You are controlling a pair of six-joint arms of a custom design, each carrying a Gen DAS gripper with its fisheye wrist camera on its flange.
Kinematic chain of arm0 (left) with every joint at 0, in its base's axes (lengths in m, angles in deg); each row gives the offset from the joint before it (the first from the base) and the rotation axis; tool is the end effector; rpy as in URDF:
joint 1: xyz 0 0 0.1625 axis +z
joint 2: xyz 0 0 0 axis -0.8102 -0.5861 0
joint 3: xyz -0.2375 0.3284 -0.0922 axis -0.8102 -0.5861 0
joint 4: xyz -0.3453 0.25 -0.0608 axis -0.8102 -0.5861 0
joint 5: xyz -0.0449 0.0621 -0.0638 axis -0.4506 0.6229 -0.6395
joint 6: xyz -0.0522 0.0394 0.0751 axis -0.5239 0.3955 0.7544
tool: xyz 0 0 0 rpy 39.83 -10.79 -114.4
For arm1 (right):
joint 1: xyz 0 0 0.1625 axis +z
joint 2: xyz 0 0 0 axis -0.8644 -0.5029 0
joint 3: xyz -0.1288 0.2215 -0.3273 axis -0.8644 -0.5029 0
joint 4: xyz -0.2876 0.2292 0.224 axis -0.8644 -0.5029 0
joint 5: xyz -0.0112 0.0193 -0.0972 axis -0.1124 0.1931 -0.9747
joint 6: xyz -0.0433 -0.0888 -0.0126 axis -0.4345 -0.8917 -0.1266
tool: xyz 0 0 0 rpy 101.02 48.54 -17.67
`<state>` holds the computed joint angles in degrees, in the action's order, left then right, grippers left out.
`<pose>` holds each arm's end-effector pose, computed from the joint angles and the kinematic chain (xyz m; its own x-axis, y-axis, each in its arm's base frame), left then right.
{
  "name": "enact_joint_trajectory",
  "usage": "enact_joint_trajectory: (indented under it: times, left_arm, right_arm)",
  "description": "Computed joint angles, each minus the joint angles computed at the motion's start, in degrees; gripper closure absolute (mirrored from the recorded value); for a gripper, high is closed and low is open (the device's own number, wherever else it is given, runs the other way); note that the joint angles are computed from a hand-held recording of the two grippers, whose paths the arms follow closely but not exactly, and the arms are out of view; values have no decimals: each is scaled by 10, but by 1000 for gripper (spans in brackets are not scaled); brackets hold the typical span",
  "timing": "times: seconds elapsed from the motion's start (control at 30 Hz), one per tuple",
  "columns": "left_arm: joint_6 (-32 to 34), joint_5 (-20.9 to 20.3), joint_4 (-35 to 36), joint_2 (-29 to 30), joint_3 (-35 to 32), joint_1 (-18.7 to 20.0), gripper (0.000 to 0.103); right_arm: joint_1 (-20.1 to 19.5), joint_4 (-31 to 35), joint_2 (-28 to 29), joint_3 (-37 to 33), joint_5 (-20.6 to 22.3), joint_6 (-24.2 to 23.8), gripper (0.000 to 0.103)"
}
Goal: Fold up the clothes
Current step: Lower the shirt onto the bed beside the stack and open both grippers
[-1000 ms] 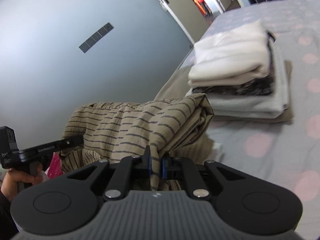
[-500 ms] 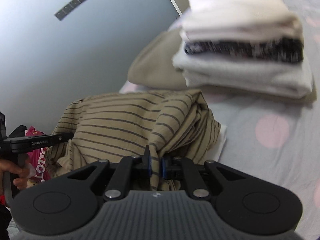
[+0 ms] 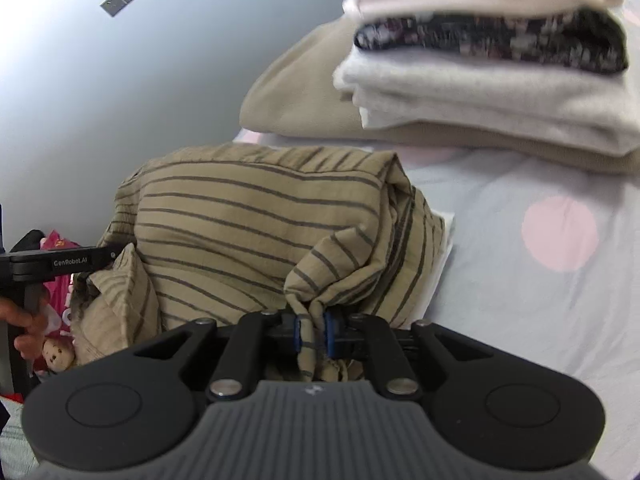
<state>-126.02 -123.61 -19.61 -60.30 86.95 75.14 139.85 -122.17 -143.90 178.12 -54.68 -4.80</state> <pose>-0.5175 -0.4173 0.1122 -0.6608 -0.3381 -0.6701 0.1583 0.8099 -0.5648 0.0441 -0.5275 0.4914 -0.8348 -0.5376 0.1189 -0.5503 0.8220 -0.1468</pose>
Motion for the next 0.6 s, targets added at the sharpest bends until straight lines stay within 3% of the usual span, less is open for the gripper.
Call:
enact_joint_trajectory:
  times: [0.03, 0.17, 0.3, 0.43, 0.53, 0.6]
  left_arm:
    - [-14, 5, 19, 3, -11, -7, 87]
    - [-76, 25, 118, 24, -72, -34, 83]
    - [-102, 42, 182, 55, -128, -60, 77]
    - [-72, 37, 207, 97, -181, -73, 77]
    - [-64, 18, 195, 113, -189, -71, 79]
    - [-66, 12, 190, 114, -179, -68, 83]
  right_arm:
    - [0, 2, -4, -7, 3, -9, 76]
    - [-5, -21, -30, -20, 24, -66, 74]
    - [-18, -33, -67, -19, 82, -136, 68]
    - [-27, 82, -87, -42, 130, -195, 68]
    - [-27, 147, -99, -39, 126, -237, 69]
    - [-27, 138, -110, -19, 113, -254, 71]
